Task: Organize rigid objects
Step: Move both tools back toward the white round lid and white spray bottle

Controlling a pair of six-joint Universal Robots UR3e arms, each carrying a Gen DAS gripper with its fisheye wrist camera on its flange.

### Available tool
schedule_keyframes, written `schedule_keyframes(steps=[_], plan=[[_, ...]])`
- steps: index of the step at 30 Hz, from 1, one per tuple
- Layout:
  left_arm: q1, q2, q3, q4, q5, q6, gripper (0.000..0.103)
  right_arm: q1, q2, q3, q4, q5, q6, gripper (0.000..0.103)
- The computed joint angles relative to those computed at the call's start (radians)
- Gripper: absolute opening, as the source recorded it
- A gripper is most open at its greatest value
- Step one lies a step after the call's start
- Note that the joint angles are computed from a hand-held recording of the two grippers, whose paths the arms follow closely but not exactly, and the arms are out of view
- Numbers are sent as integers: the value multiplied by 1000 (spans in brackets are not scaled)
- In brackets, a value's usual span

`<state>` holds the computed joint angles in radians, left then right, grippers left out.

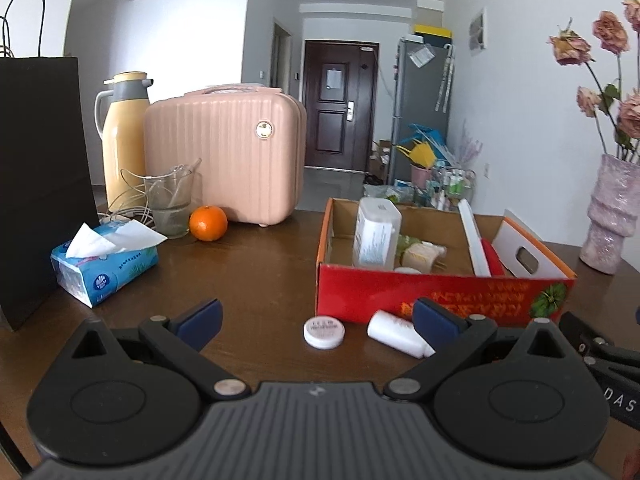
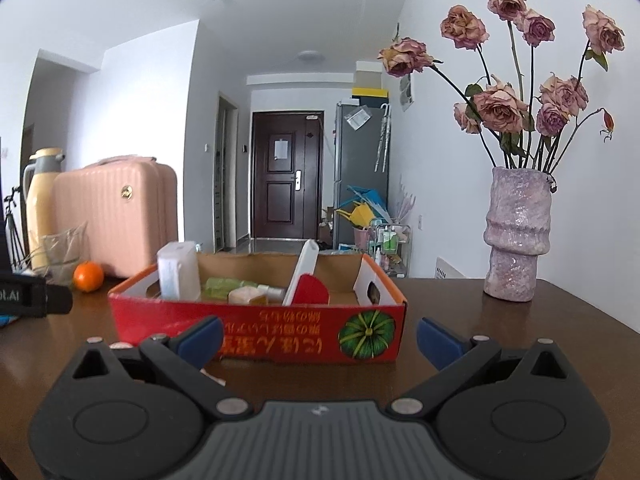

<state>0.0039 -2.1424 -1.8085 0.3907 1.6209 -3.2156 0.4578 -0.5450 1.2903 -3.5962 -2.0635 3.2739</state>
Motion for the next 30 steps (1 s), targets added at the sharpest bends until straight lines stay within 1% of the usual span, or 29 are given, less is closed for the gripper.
schedule_keyframes(steps=[6, 12, 20, 27, 30], plan=[[54, 67, -123, 41, -90, 36, 103, 19, -44, 108, -36, -1, 11, 103], [105, 109, -207, 64, -160, 81, 103, 39, -59, 150, -32, -1, 16, 103], [169, 141, -255, 62, -243, 115, 103, 69, -53, 141, -8, -13, 20, 103], [205, 146, -273, 62, -278, 142, 103, 80, -43, 109, 31, -3, 28, 103], [212, 145, -269, 54, -283, 147, 103, 79, -36, 75, 63, 20, 27, 103]])
